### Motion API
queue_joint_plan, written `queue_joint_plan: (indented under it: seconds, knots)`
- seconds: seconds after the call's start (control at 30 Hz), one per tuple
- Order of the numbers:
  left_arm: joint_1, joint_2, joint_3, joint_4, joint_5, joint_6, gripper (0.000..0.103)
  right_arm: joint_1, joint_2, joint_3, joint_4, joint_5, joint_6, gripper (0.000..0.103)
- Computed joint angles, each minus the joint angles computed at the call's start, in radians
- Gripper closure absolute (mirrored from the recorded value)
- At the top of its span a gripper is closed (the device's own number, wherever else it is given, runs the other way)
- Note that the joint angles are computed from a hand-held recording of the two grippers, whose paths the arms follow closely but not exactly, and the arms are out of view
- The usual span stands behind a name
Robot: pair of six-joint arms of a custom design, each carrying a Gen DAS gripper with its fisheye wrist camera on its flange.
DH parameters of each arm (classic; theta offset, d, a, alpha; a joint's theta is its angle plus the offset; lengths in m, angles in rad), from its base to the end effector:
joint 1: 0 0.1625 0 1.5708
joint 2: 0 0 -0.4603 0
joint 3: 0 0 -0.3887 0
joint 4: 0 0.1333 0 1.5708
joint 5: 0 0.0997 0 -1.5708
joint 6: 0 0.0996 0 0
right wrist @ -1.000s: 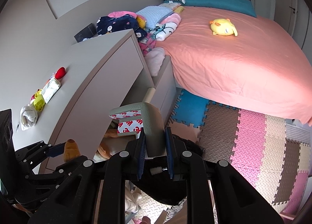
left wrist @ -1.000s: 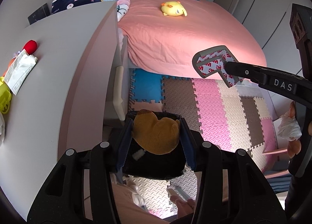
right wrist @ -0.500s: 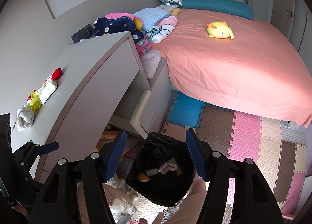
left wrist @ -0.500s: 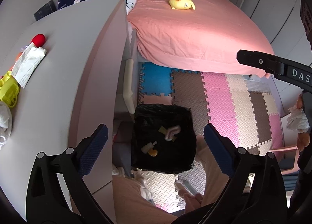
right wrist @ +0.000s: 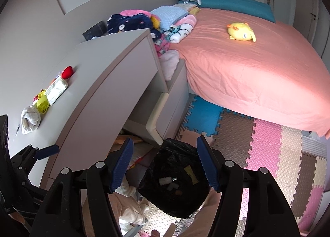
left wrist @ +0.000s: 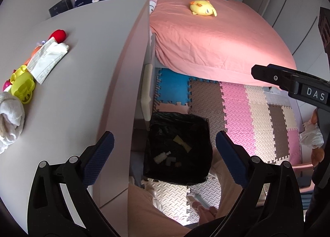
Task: Collect trash
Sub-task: 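Move both open tools back over the desk clutter, then grasp the white fluffy towel with the left tool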
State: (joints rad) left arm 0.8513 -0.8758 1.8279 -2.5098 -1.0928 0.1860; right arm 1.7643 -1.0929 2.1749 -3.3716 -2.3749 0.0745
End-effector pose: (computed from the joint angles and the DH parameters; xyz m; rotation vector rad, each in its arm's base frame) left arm -0.2730 -0.5834 0.1097 1.1731 2.4017 -0.1548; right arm 0.1594 -0.4933 0.2417 -0.2265 -2.2820 0.9718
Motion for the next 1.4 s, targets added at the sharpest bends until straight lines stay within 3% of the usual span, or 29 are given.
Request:
queue_joint_plan:
  seconds: [0.1,0.17,0.83,1.4]
  knots:
    - [0.005,-0.012,0.002,-0.005,0.010,-0.004,0.007,0.008,0.016,-0.018,0.012,0.004,-0.007,0.038]
    - [0.015,-0.023,-0.004,0.010,-0.022,-0.004,0.007,0.013,0.025,-0.030,0.018,0.009,-0.011,0.038]
    - [0.064,-0.125,0.005,-0.067,0.122,-0.065,0.007,0.064,0.149,-0.213,0.108,0.084,-0.122,0.038]
    - [0.141,-0.099,-0.100,-0.070,0.161,-0.200,0.007,0.060,0.264,-0.401,0.216,0.168,-0.178,0.038]
